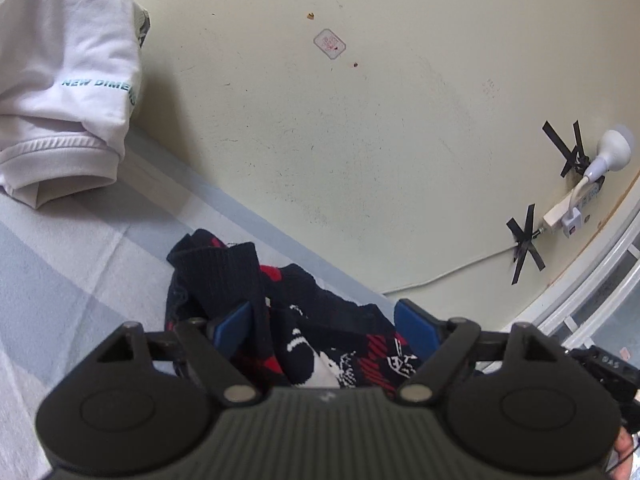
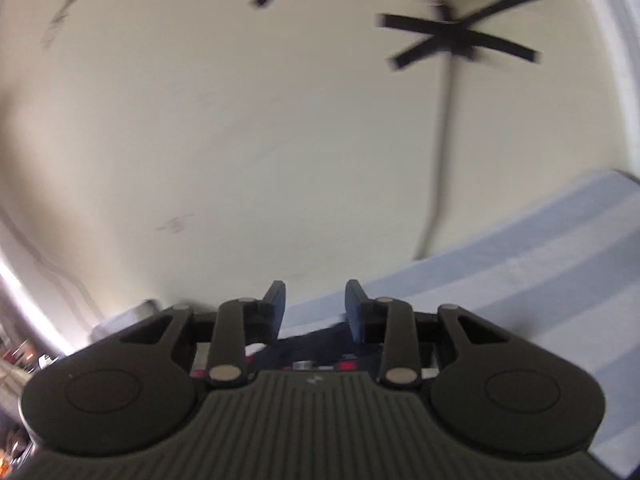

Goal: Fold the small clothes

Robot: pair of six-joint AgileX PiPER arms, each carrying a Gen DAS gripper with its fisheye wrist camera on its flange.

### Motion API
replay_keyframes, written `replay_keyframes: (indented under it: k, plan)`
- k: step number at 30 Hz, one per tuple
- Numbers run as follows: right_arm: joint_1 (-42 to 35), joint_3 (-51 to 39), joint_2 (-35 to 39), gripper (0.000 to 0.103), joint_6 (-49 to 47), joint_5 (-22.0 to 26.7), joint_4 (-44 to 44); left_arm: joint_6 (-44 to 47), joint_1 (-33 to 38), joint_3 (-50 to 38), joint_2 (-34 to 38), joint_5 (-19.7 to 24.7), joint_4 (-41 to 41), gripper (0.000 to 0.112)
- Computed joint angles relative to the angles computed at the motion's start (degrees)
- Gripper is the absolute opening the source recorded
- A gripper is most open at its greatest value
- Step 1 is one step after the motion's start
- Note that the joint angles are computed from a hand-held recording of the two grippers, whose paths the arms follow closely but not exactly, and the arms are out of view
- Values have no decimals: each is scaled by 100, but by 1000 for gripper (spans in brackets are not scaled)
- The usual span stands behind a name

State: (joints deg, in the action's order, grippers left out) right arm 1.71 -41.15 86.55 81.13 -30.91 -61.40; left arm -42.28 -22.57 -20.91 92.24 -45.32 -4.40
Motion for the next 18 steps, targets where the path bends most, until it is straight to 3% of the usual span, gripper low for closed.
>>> replay_keyframes:
  k: [2,4,6,8,9,10,14,17,18]
  plan:
    - [-400,-43,334,43,159,199,-197,449,-206,-120,13,201,-442,68]
    - [-597,-164,768,57,516,169,-545,963,-388,-165,-6,388,-920,24]
    - [-655,-429,1295,59,1102,-20,-1062,914,-341,-179,29,495,-873,3]
    - [-635,-751,1781,56,1619,-234,-1557,580,-192,-95,58,362,-623,2]
    - [-591,-956,1970,27,1841,-294,-1818,659,-201,-36,30,305,-785,2]
    - [-455,-1122,2050,13,1939,-169,-1868,768,-222,15,-13,255,-972,2]
    - [162,-1441,1748,12,739,308,-752,1000,-180,187,-220,97,-1406,2]
    - [473,-1840,1705,12,643,474,-844,1159,-90,348,-434,-45,-1652,2]
    - [642,-2069,1819,13,611,779,-963,1149,-53,415,-500,-108,-1684,2]
